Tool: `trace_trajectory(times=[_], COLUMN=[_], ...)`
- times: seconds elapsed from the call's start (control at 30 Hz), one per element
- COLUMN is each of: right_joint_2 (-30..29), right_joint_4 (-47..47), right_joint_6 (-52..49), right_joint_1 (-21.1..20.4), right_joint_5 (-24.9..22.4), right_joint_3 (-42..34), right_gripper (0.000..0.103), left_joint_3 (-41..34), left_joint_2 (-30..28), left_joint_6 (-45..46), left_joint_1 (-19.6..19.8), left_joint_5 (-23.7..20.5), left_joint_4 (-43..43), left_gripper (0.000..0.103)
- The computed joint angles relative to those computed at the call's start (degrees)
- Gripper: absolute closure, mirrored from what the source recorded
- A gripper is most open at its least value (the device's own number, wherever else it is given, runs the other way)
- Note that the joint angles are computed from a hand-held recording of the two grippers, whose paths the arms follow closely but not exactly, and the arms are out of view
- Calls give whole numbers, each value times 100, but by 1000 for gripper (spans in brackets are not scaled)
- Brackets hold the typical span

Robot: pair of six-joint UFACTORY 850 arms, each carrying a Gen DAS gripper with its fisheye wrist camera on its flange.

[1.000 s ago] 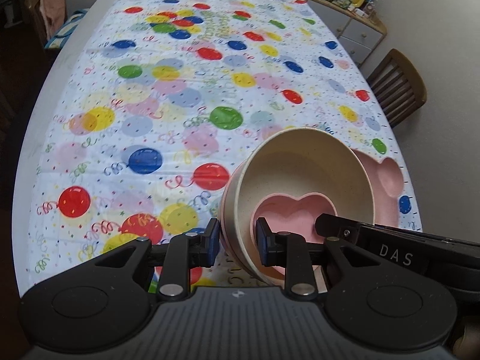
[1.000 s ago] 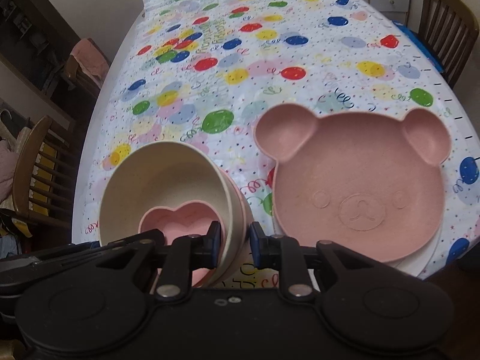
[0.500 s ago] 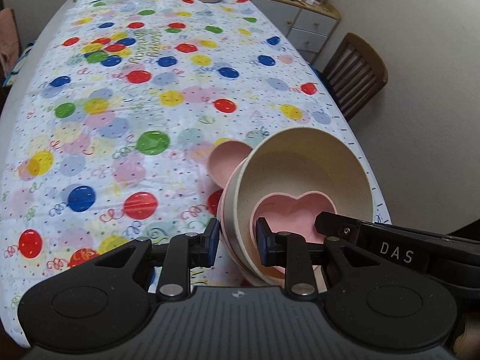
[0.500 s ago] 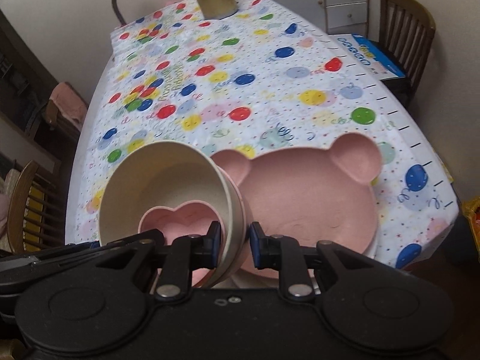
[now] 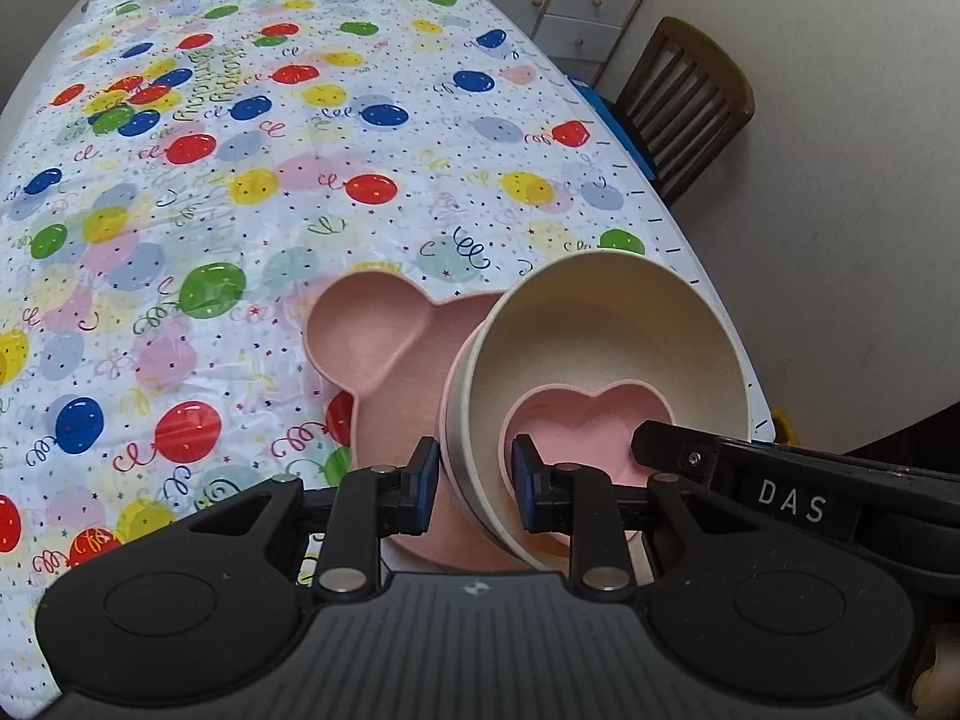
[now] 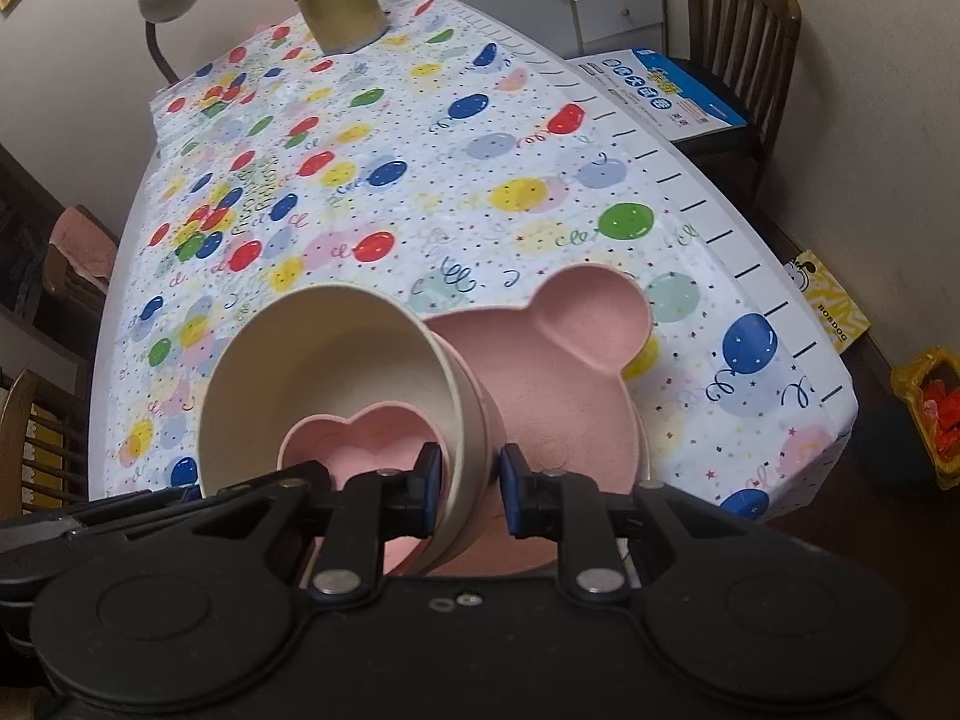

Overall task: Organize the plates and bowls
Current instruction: 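Lift the cream bowl with both tools and carry it over the bear plate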

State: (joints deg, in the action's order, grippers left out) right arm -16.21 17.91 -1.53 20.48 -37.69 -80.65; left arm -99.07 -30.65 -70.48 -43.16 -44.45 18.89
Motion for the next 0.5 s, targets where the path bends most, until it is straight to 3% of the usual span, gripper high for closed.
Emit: trace_trajectory(times=[0.5], right_joint_2=[-419], right_joint_4=[243], right_joint_6=[-254], right_joint_1=[-172], right_joint_5=[-139], right_joint_3=[-176], right_gripper=[84], left_joint_3=[-339], left_joint_2=[-438], left_joint_6=[135], left_joint_1=[75], left_joint_5=[-144], left_joint_4=[-104], left_gripper=[78])
